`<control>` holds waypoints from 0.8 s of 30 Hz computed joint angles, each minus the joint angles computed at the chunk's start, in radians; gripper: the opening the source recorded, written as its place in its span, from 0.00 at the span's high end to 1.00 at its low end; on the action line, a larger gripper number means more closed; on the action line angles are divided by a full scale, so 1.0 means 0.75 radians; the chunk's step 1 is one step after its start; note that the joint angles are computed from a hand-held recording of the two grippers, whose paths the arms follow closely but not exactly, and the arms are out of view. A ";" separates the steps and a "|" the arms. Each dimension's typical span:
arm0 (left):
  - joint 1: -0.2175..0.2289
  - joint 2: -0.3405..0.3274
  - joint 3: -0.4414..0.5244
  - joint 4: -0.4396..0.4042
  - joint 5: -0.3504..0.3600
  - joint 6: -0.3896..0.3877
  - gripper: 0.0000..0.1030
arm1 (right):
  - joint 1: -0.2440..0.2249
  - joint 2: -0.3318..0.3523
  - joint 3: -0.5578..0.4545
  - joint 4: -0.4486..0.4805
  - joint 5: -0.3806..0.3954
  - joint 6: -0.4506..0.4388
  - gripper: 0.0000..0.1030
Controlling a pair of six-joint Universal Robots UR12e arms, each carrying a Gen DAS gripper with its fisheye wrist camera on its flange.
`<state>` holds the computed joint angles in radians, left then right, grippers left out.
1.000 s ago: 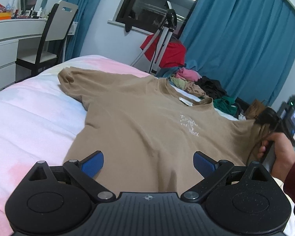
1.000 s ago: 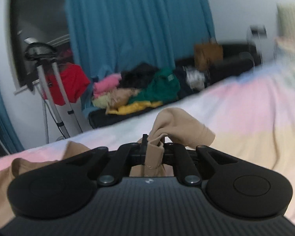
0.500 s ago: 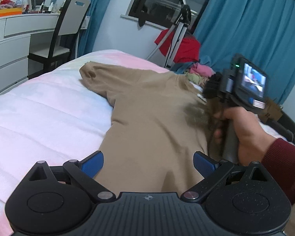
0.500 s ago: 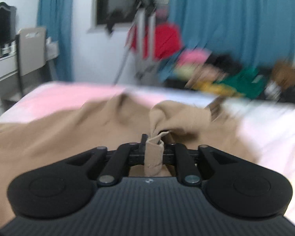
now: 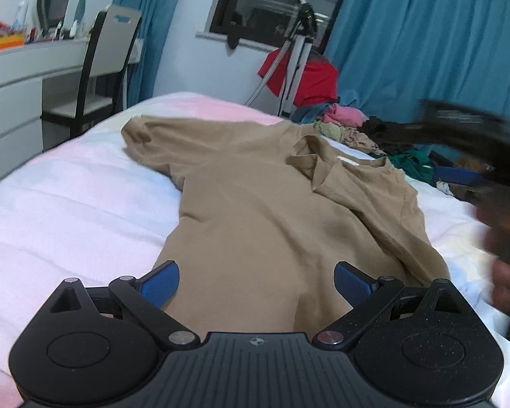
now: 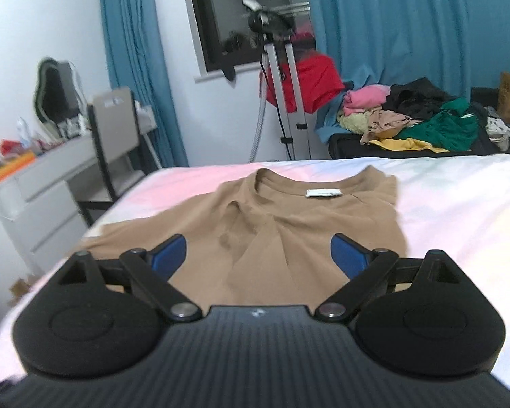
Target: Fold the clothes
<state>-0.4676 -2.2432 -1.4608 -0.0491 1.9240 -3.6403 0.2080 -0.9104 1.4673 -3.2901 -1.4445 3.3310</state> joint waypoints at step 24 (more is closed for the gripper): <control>-0.124 0.159 -0.126 -0.044 -0.210 0.256 0.10 | -0.181 -0.446 0.710 -0.386 -0.090 0.306 0.09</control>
